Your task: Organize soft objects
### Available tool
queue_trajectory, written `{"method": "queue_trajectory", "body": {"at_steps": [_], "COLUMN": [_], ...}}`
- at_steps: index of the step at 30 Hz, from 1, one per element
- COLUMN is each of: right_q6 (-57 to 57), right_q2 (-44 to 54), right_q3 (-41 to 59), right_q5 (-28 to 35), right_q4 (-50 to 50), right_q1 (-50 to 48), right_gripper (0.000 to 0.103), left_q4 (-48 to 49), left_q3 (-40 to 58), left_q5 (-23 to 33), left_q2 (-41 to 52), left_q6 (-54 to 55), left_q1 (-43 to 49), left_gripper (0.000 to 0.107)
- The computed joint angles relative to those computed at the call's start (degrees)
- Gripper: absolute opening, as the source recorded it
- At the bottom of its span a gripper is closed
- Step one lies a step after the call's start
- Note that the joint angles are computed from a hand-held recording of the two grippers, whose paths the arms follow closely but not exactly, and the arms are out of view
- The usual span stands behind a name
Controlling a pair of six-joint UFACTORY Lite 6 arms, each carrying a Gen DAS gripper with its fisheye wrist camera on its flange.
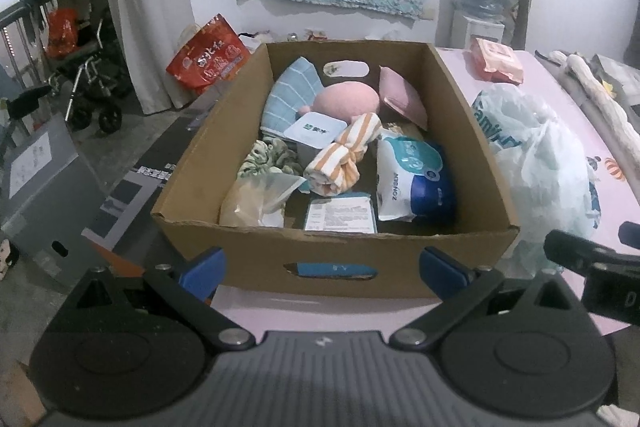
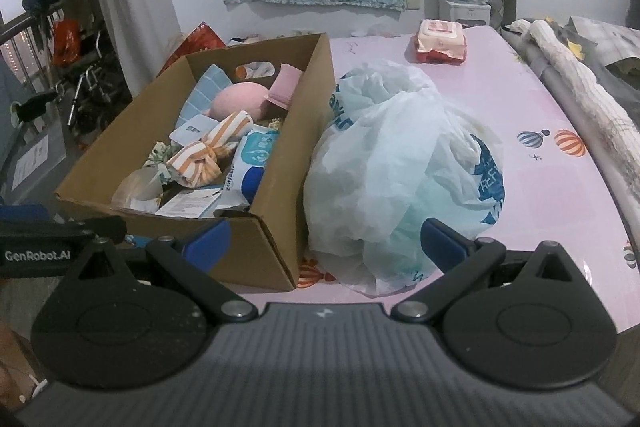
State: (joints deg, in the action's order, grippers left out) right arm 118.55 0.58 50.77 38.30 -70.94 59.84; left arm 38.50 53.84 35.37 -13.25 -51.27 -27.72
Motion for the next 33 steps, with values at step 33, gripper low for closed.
{"method": "queue_trajectory", "body": {"at_steps": [33], "right_q6": [-1.9], "right_q2": [2.7], "right_q3": [1.6], "right_q5": [-2.1], "right_q4": [1.1], "right_q1": [-1.8], "right_gripper": [0.102], "left_q4": [-0.3], "left_q3": [1.0], "left_q5": [-0.5], "left_q2": [2.4], "left_q6": [0.9], "left_q1": [0.3], "left_gripper": [0.103]}}
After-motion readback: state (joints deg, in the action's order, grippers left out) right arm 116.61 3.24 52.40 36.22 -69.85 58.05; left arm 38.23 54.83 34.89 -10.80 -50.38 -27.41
